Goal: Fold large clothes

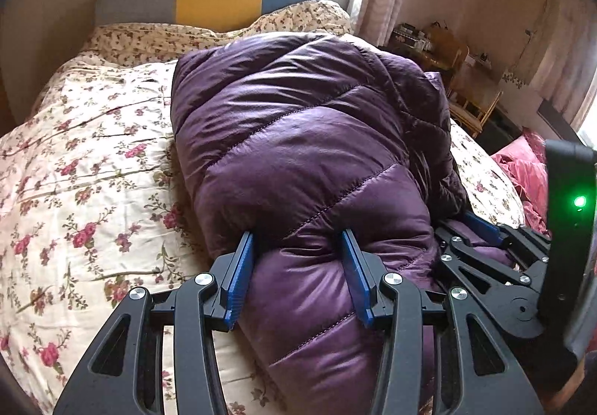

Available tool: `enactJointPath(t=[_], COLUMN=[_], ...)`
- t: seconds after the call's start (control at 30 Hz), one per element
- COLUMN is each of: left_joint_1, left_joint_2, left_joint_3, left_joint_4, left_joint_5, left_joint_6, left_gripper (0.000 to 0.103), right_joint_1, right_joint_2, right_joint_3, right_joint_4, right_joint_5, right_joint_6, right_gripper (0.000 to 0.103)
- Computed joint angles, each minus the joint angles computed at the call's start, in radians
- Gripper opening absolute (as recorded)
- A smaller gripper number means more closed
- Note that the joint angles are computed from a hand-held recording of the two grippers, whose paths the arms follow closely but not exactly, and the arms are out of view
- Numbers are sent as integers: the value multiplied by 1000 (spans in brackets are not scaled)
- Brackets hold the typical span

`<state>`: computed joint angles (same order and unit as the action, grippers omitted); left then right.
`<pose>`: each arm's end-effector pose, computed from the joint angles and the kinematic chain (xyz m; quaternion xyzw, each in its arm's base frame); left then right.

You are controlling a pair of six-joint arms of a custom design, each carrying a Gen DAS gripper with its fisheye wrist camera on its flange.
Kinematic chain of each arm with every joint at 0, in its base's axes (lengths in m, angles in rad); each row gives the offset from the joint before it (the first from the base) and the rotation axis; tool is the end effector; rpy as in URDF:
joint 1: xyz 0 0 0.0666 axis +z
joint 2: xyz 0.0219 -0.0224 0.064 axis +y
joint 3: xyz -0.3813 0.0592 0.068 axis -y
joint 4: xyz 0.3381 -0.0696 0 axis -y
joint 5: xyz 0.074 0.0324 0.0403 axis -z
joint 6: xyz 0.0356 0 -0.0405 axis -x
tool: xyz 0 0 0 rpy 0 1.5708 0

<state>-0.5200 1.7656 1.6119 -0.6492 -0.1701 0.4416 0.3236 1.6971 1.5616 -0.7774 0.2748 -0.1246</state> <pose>0.4993 -0.2794 0.3612 0.0044 0.9244 -0.1028 0.3673 0.5137 0.1617 0.3688 -0.0491 0.9372 -0.0553 0.3408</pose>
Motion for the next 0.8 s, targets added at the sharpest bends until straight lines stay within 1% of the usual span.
enactJointPath(t=[0.1, 0.3, 0.43, 0.6, 0.8], left_joint_1=[0, 6, 24, 52, 90], left_joint_2=[-15, -48, -66, -55, 5], left_joint_3=[-9, -32, -37, -6, 76], left_joint_4=[4, 29, 44, 26, -31], left_joint_5=[-5, -11, -15, -29, -32], left_joint_6=[11, 18, 36, 46, 30], left_gripper=[46, 46, 46, 46, 46], right_joint_1=[5, 30, 40, 53, 52], right_joint_2=[-13, -26, -9, 40, 111], right_joint_3=[13, 52, 98, 184, 278], right_joint_4=[-6, -6, -13, -33, -49], right_joint_5=[2, 16, 31, 70, 91], right_joint_6=[4, 11, 13, -3, -17], right_gripper=[45, 47, 47, 47, 47])
